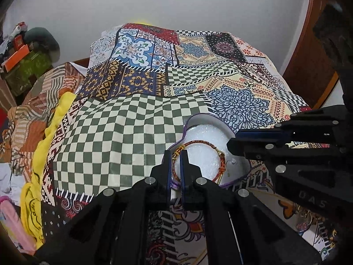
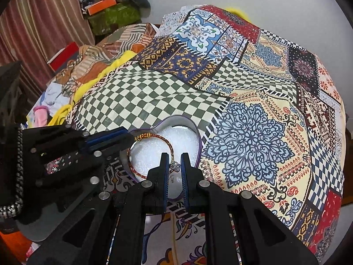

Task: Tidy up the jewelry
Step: 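Open the left tool to drop the bangle into the tin while the right tool releases the charm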

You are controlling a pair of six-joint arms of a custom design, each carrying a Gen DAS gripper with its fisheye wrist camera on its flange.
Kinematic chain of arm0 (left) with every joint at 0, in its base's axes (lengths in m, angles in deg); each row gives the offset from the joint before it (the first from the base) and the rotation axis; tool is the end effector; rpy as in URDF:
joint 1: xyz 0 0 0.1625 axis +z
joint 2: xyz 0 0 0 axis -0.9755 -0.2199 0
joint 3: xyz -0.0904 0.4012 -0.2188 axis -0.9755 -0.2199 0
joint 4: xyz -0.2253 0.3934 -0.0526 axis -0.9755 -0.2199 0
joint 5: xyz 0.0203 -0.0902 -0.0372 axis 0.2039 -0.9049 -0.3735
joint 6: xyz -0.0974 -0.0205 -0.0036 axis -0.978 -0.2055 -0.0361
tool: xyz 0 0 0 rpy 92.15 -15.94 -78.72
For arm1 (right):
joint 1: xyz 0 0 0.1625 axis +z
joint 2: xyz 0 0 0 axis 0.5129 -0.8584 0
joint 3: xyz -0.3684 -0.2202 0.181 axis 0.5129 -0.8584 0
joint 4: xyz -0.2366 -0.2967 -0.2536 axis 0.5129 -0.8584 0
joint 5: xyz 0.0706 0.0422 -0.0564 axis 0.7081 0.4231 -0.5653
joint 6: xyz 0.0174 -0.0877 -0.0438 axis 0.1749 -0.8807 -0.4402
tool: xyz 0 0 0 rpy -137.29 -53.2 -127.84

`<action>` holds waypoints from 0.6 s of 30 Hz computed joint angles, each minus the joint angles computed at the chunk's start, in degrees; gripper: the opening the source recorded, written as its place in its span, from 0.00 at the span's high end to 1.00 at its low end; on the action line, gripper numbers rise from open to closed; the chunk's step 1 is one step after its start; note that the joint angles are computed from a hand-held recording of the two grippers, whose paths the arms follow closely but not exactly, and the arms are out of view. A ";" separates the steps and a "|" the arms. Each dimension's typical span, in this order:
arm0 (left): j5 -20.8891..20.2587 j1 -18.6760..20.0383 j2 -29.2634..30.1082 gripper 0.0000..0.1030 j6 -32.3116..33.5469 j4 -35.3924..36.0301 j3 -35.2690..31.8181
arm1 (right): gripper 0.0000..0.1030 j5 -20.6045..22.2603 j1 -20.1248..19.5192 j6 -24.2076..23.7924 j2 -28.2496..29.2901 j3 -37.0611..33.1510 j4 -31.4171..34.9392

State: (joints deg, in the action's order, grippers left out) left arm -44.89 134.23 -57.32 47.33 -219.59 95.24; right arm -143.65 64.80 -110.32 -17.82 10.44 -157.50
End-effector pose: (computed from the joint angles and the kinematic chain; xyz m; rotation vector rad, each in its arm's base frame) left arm -0.2820 -0.8117 0.0608 0.3682 2.3481 -0.8042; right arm 0.1817 -0.8491 0.2058 1.0512 -2.4544 0.2609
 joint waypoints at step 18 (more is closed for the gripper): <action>1.23 -3.27 -4.87 0.59 -1.36 -2.66 6.26 | 0.71 1.06 0.95 -0.96 -6.33 6.95 -7.66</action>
